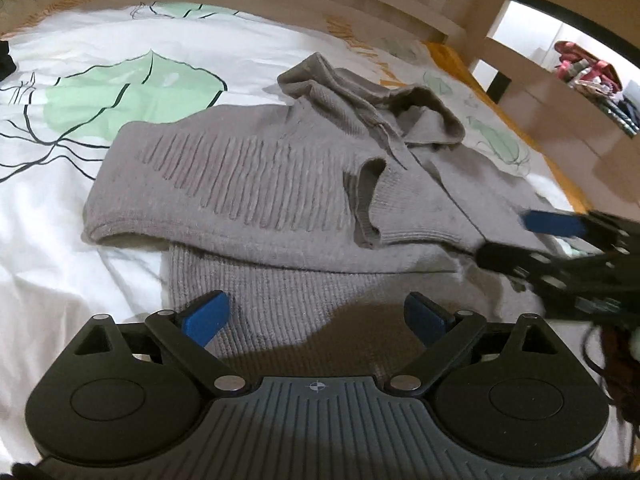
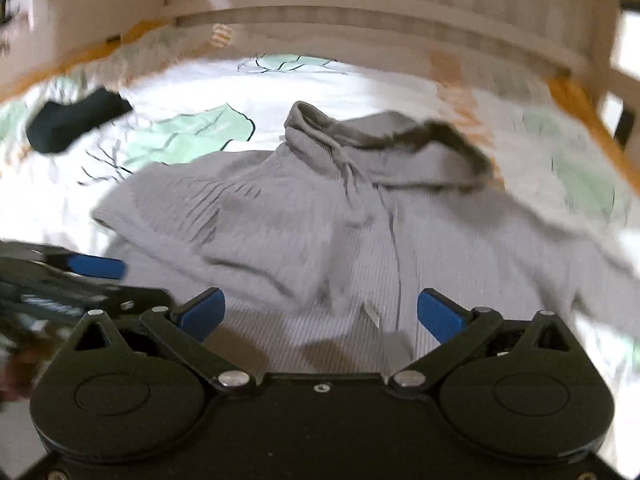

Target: Fold large clothes

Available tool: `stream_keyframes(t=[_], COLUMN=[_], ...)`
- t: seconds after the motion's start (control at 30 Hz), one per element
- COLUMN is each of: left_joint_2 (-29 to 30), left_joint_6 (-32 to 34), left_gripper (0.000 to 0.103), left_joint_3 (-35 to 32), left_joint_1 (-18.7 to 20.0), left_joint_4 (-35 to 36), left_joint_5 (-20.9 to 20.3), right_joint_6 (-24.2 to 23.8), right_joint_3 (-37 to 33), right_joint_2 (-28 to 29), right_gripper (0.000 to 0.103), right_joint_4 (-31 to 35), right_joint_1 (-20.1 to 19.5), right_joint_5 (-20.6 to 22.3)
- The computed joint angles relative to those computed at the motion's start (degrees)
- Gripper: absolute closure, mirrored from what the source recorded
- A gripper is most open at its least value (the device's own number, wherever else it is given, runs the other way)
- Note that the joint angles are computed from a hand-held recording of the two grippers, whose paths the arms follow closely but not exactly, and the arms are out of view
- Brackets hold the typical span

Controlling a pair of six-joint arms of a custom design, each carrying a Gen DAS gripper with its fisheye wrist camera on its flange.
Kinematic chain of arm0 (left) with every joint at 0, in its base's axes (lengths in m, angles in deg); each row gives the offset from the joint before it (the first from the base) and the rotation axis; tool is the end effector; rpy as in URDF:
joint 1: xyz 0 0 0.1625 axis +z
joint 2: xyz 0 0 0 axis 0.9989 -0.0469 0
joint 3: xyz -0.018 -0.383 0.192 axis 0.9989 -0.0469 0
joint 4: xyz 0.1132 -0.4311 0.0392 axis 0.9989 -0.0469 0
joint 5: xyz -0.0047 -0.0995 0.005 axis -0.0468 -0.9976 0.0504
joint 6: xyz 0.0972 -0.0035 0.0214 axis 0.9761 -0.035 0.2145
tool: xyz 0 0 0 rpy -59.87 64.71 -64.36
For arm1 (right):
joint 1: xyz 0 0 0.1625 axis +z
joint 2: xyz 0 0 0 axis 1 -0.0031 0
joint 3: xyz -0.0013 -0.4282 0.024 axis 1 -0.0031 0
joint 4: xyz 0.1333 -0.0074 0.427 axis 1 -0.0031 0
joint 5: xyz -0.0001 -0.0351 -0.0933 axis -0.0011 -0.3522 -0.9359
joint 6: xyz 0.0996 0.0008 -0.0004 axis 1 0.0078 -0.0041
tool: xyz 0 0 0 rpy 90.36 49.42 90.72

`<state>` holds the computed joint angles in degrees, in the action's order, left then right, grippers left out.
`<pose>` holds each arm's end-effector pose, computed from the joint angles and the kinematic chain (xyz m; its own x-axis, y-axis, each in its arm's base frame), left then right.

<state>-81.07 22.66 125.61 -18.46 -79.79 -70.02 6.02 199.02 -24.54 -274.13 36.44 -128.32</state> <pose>0.0547 -0.3759 0.2962 -0.8886 0.0396 -0.4570 0.3369 0.7325 -0.5915 0.3757 -0.3926 -0.0801 -0.5530 -0.4577 0.6961 -0.7863 0.5631 -0.2544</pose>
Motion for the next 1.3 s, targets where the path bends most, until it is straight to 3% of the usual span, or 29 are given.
stream_keyframes(t=[0.03,0.2,0.27,0.33,0.47,0.6,0.7,0.77,0.8,0.93,1.0,1.07,1.1,1.3], left_joint_2=[0.23,0.0,-0.09,0.05,0.23,0.39,0.46,0.4,0.35,0.23,0.35,0.6,0.72,1.29], left_joint_6=[0.41,0.77,1.12,1.02,0.81,1.04,1.24,1.35,1.43,1.68,2.5,3.28,3.73,6.0], left_gripper=[0.007,0.007,0.007,0.007,0.007,0.007,0.007,0.007,0.007,0.007,0.007,0.007,0.007,0.007], left_joint_3=[0.15,0.49,0.53,0.46,0.58,0.73,0.9,1.01,1.05,1.27,1.41,1.62,1.76,2.16], left_joint_1=[0.4,0.23,0.65,0.63,0.2,-0.29,-0.66,-0.79,-0.82,-1.08,-1.3,-1.68,-1.83,-2.32], left_joint_4=[-0.6,-0.35,-0.52,-0.55,-0.65,-0.67,-0.75,-0.75,-0.78,-1.26,-1.87,-2.46,-2.81,-4.05], left_joint_5=[-0.27,0.2,-0.08,0.03,0.79,1.74,2.38,2.59,2.61,2.72,3.02,3.64,3.89,4.97], right_joint_6=[-0.96,-7.35,-9.45,-8.8,0.98,9.37,11.02,13.62,15.27,19.91,20.98,21.31,20.98,10.73], right_joint_3=[-1.14,-4.9,-4.45,-4.04,-0.12,3.41,5.67,6.8,7.09,6.63,5.92,5.06,4.38,3.65], right_joint_2=[0.93,4.43,4.11,3.54,-0.89,-5.32,-7.3,-8.44,-8.76,-8.82,-8.59,-8.17,-7.74,-10.63], right_gripper=[0.022,0.033,0.067,0.075,0.075,0.072,0.057,0.022,0.017,0.018,0.03,0.061,0.087,0.087], right_joint_4=[0.44,1.68,0.71,-1.6,-4.92,-0.21,0.81,0.55,-0.1,-0.12,0.61,1.31,1.2,-3.45], right_joint_1=[0.03,-0.59,-1.13,-1.58,-4.38,-7.43,-9.21,-10.52,-11.1,-12.94,-13.8,-13.77,-13.39,-8.65], right_joint_5=[-0.81,-2.59,-0.8,-0.5,1.88,1.33,4.74,7.88,9.24,12.57,14.39,13.8,12.99,17.64])
